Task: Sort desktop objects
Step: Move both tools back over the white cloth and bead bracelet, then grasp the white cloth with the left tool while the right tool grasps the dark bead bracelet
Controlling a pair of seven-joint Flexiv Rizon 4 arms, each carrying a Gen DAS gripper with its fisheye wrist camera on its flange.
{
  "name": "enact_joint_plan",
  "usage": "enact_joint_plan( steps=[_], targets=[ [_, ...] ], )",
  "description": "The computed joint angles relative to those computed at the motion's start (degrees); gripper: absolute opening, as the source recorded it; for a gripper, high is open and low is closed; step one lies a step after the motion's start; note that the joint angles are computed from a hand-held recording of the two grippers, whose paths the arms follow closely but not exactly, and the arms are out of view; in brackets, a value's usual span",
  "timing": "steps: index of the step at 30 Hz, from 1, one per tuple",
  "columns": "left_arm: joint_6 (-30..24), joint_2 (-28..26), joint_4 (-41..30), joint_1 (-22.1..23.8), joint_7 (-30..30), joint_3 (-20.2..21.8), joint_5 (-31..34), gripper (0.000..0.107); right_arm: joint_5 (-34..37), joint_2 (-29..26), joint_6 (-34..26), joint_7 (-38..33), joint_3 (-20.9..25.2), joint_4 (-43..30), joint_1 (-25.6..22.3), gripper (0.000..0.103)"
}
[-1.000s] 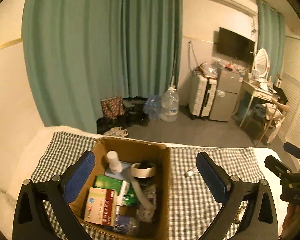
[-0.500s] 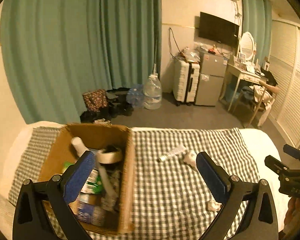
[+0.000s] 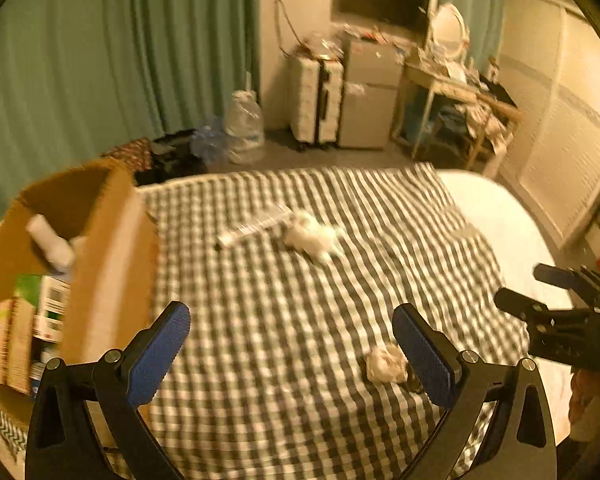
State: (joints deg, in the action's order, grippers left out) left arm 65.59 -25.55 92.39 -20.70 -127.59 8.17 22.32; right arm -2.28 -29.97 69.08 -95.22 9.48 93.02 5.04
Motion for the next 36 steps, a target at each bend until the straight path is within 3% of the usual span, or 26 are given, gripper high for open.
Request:
enact_joint_plan(
  steps=[2, 7, 9, 12, 18, 25, 27, 30, 32, 35, 36],
  targets=[
    [-1.2, -1.9, -1.4, -0.2, 1.2, -0.7, -0.2, 0.103, -0.6, -1.1, -1.7, -0.2, -0.6, -0.3, -0.1, 0.077],
    [-3.2, -6.5, -4.2, -0.9, 4.6, -1.6, -1.7, 0.103, -2.0, -3.4, -4.9, -2.3, -1.0, -0.8, -0.2, 0.073],
    [-4.1, -7.9, -5.1, -1.3, 5.5, -1.4, -2.1, 0.103, -2.6, -3.8, -6.4, -3.0, -1.1, -1.1, 0.1, 0.065],
    [-4.3, -9.4, -5.2, -1.0, 7.1, -1.9, -3.9, 0.103, -3.3, -4.3, -7.9, -3.8, -1.3, -0.9, 0.9, 0.062],
    [-4.1, -11.9, -6.4, -1.8, 9.7, -1.4, -5.2, 0.103, -5.2, -6.7, -12.6, -3.6, -2.3, -2.4, 2.8, 0.061],
    [-4.6, -15.4, -9.1, -2.1, 11.0, -1.4, -7.7, 0.103, -9.7, -8.1, -12.2, -2.5, -4.7, -1.4, 5.5, 0.059],
    [-4.5, -16.2, -9.3, -1.5, 11.6, -2.0, -9.3, 0.101, -8.3, -8.3, -13.6, -2.3, -3.6, -2.3, 4.4, 0.057],
    [-3.2, -17.0, -9.5, -2.4, 11.5, -1.3, -9.2, 0.089, -8.4, -7.7, -14.5, -1.1, -4.2, -2.2, 4.4, 0.047],
    [-2.2, -17.2, -9.7, -3.1, 12.1, -0.9, -8.6, 0.070, -8.4, -7.6, -14.6, -0.3, -4.5, -2.1, 4.2, 0.047],
    [-0.2, -17.0, -8.6, -1.7, 13.4, -2.6, -10.9, 0.052, -8.9, -7.5, -14.6, 0.0, -4.6, -1.7, 4.3, 0.046],
    [1.2, -16.8, -7.9, -1.1, 13.5, -3.0, -11.9, 0.045, -10.1, -7.2, -13.5, 0.2, -5.2, -0.6, 4.9, 0.041]
  ],
)
